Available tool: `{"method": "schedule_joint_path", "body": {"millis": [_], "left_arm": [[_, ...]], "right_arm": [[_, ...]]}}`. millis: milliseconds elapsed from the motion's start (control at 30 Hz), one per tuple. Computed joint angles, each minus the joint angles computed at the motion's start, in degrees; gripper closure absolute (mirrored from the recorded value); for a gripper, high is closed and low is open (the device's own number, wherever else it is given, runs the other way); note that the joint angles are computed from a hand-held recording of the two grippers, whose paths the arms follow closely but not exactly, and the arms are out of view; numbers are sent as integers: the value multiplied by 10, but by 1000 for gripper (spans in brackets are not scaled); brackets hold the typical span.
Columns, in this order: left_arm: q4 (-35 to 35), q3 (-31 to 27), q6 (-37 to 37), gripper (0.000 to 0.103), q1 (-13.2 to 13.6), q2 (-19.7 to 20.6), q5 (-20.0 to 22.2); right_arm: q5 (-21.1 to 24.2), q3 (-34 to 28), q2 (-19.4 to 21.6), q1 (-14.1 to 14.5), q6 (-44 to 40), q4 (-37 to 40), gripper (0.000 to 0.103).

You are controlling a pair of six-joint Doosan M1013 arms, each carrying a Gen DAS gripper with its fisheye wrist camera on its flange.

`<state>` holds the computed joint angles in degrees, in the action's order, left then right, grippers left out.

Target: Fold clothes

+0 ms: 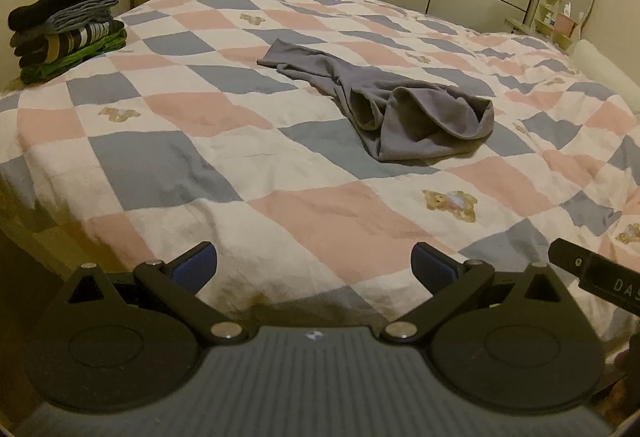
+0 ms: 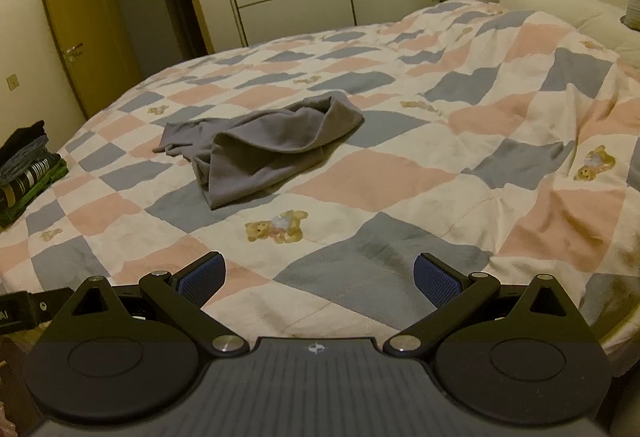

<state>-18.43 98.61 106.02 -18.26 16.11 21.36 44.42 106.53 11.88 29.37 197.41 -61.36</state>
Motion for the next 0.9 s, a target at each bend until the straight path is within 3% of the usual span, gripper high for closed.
{"method": "schedule_joint_path", "body": {"millis": [267, 400, 533, 633, 800, 900], "left_arm": [[-6, -42, 17, 1, -1, 49, 9], [-102, -80, 73, 1, 14, 86, 51], [-136, -126, 92, 1, 21, 125, 96], [-137, -160, 102, 1, 18, 153, 102], [-181, -242, 122, 1, 19, 210, 140], [-174, -304, 90, 11, 19, 243, 187]], "right_arm": [[-16, -18, 28, -26, -34, 36, 0], [-26, -29, 47, -40, -44, 39, 0], [-45, -31, 66, -51, -8, -20, 0], [-72, -27, 77, -64, 45, -86, 0], [-108, -48, 105, -98, 51, -111, 0], [-142, -62, 118, -121, 56, -123, 0]]}}
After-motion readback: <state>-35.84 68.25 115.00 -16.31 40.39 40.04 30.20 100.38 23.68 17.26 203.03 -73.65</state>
